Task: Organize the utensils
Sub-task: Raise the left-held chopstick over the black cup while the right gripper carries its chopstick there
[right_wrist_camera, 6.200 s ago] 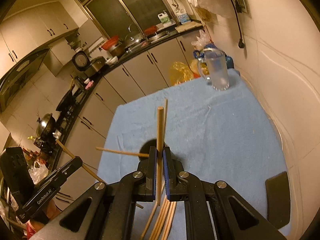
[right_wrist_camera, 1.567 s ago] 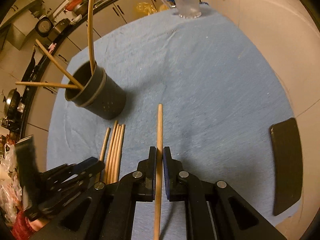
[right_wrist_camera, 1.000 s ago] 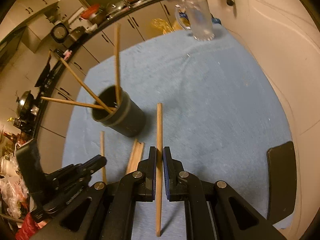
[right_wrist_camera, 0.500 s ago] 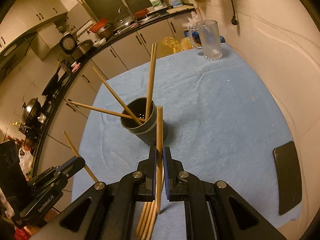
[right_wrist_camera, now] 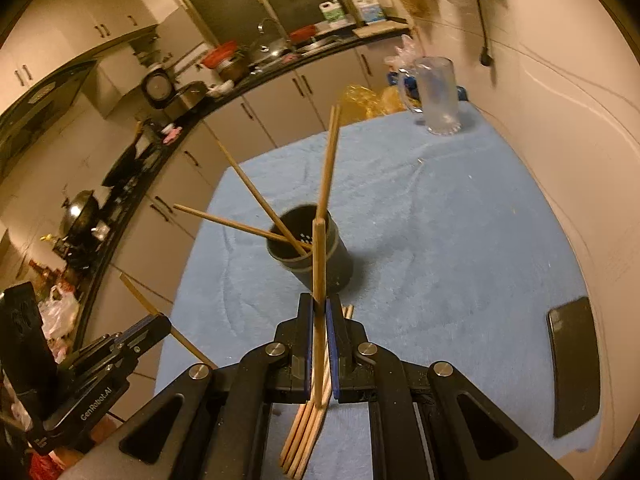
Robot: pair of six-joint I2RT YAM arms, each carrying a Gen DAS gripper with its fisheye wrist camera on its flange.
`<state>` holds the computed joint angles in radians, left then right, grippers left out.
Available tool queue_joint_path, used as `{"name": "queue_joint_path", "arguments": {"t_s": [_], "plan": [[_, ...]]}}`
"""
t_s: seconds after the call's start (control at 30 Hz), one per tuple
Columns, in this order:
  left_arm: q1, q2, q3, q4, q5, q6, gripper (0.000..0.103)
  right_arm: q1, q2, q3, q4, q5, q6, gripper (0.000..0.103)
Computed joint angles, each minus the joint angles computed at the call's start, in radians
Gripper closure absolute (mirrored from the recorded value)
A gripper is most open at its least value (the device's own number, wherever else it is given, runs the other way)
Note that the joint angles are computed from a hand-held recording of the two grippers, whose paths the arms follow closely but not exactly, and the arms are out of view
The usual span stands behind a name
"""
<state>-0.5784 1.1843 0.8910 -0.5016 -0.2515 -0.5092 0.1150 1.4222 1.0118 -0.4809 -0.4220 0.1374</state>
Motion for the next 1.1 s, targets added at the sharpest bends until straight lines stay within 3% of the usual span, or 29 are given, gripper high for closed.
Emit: {"name": "queue_joint_path", "arguments": {"t_s": [0.4,1.1], "plan": [[-0.109,0.050,0.093,-0.105,-0.178,-0.168,0.097,-0.088,0.064,0.090,-0.059,-0.145,-0.154,0.097],[-0.123,0.106,0.181,-0.159,-0.232,-0.153,0.097,-0.141,0.098,0.123,-0.056,-0.223,-0.150,0.096]]}}
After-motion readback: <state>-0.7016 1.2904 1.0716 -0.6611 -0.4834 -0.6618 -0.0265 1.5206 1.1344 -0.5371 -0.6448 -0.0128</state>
